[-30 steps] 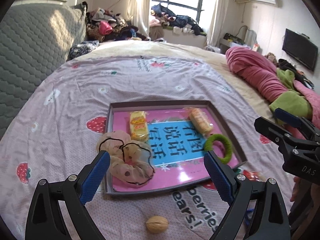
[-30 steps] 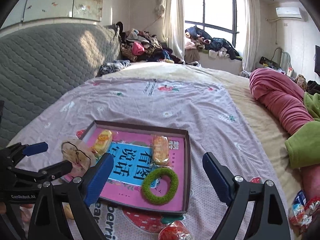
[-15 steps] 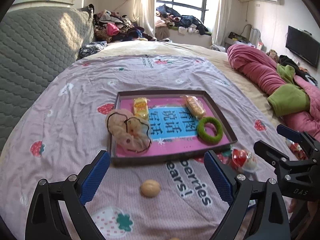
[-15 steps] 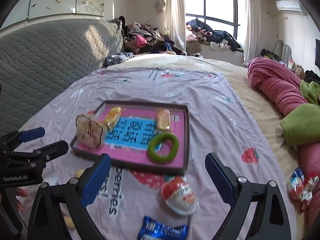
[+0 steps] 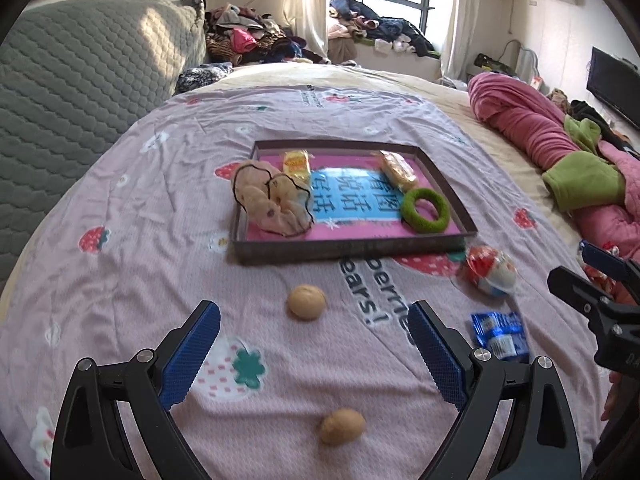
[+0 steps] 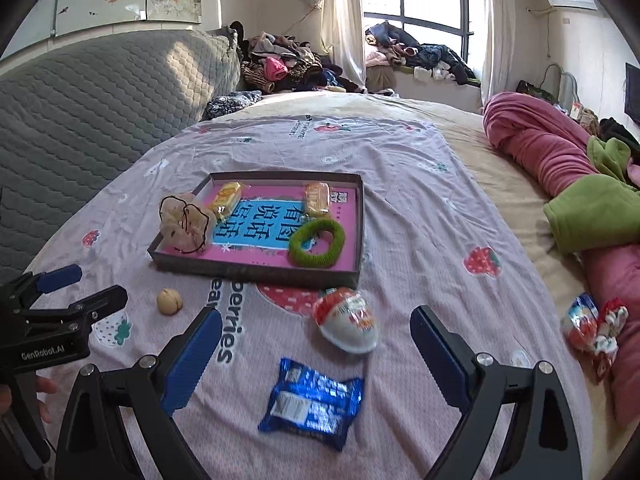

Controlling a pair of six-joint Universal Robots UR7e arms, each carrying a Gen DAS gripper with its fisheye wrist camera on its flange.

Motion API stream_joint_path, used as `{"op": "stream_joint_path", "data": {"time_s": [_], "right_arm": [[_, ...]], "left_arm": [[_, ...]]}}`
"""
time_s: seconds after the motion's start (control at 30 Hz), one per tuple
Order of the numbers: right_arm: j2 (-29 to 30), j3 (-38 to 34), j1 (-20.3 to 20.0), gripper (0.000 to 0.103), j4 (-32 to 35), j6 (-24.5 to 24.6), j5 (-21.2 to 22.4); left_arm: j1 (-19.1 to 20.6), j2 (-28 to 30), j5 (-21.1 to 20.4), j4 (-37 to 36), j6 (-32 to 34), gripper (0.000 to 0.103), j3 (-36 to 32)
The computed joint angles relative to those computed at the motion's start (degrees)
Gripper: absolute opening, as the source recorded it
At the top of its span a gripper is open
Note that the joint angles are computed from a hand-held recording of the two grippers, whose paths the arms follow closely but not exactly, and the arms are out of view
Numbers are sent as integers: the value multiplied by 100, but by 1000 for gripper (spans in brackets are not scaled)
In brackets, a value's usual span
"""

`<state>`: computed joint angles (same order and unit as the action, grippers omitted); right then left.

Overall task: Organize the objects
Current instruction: 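Pull both tools back from the tray toward the walnut and blue snack bag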

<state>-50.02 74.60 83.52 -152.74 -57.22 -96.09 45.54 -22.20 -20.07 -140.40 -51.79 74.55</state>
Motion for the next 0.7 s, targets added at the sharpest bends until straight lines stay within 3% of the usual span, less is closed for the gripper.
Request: {"op": "stream_joint_path", "data": {"time_s": [0.5, 0.7], "right_arm": [[-425, 678, -119, 96, -297, -172, -91], [-458, 861, -183, 96, -446, -249, -73]], "left_arm": [[-196, 17, -109, 1250, -1199, 95, 203], [-175, 29, -194, 1113, -1303, 95, 348]]}}
